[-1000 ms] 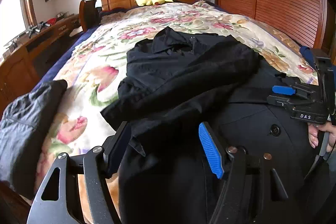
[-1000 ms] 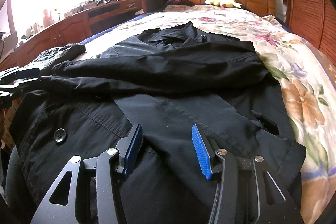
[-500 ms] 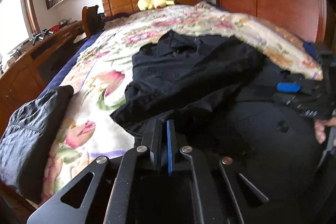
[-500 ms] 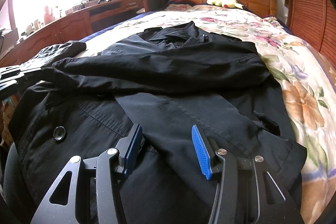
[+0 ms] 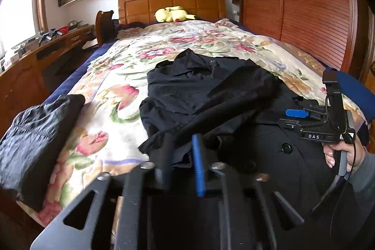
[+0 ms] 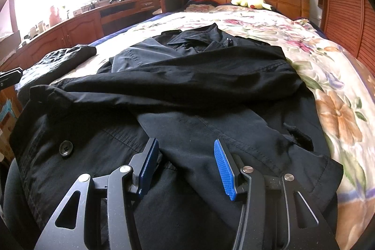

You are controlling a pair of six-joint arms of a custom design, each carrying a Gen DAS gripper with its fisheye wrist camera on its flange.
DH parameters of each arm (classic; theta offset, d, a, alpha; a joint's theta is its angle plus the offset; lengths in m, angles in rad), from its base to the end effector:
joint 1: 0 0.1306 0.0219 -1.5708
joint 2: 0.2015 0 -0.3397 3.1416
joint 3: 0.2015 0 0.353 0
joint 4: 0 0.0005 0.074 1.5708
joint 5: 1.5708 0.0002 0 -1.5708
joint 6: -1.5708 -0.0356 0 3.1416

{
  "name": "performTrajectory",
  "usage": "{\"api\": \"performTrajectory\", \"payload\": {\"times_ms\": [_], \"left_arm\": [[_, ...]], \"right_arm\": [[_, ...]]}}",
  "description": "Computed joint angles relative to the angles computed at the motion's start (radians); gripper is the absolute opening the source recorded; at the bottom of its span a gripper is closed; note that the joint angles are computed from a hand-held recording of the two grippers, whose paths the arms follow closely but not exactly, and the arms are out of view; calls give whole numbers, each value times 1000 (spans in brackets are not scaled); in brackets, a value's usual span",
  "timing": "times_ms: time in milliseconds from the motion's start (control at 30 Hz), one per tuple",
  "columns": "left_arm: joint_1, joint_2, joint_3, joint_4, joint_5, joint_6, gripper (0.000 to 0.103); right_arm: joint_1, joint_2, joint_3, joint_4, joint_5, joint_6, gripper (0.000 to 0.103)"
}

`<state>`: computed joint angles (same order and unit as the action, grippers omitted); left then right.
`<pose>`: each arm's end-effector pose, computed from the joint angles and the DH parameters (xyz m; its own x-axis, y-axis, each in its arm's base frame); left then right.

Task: Fold large clothes

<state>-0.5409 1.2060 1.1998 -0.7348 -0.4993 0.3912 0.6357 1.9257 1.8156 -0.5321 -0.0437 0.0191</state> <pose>0.3490 -0.1903 0.3924 -0.5918 -0.0350 -0.8053 -0.0827 0.9964 0.0175 0.5142 0.3807 0.3145 -0.4700 -0.3705 -0.8011 -0.6304 0.7762 0.0109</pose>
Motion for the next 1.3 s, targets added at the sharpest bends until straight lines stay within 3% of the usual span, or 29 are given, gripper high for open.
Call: {"api": "performTrajectory", "payload": {"times_ms": [33, 100, 200, 267, 667, 833, 1067, 1200, 1300], "left_arm": [[6, -9, -9, -4, 0, 8, 36], [14, -10, -9, -34, -4, 29, 43], [25, -18, -24, -42, -2, 45, 67], [32, -26, -39, -40, -3, 59, 74], [63, -33, -93, -28, 12, 92, 75], [64, -27, -100, -13, 25, 65, 75], [63, -17, -106, 7, 68, 23, 75], [58, -15, -112, 20, 80, 11, 75], [56, -13, -115, 25, 87, 9, 75]], "right_arm": [[0, 2, 2, -1, 1, 1, 51], [0, 4, 4, -3, 2, 4, 51], [3, 7, 7, -5, 7, 7, 51], [3, 8, 8, -7, 7, 9, 51], [1, 20, 30, -30, 4, 18, 51], [-5, 7, 36, -76, 5, 10, 51], [-21, -175, -185, -22, 106, 29, 52], [-47, -278, -305, -14, 185, 21, 64], [-69, -331, -360, -35, 215, 20, 65]]}}
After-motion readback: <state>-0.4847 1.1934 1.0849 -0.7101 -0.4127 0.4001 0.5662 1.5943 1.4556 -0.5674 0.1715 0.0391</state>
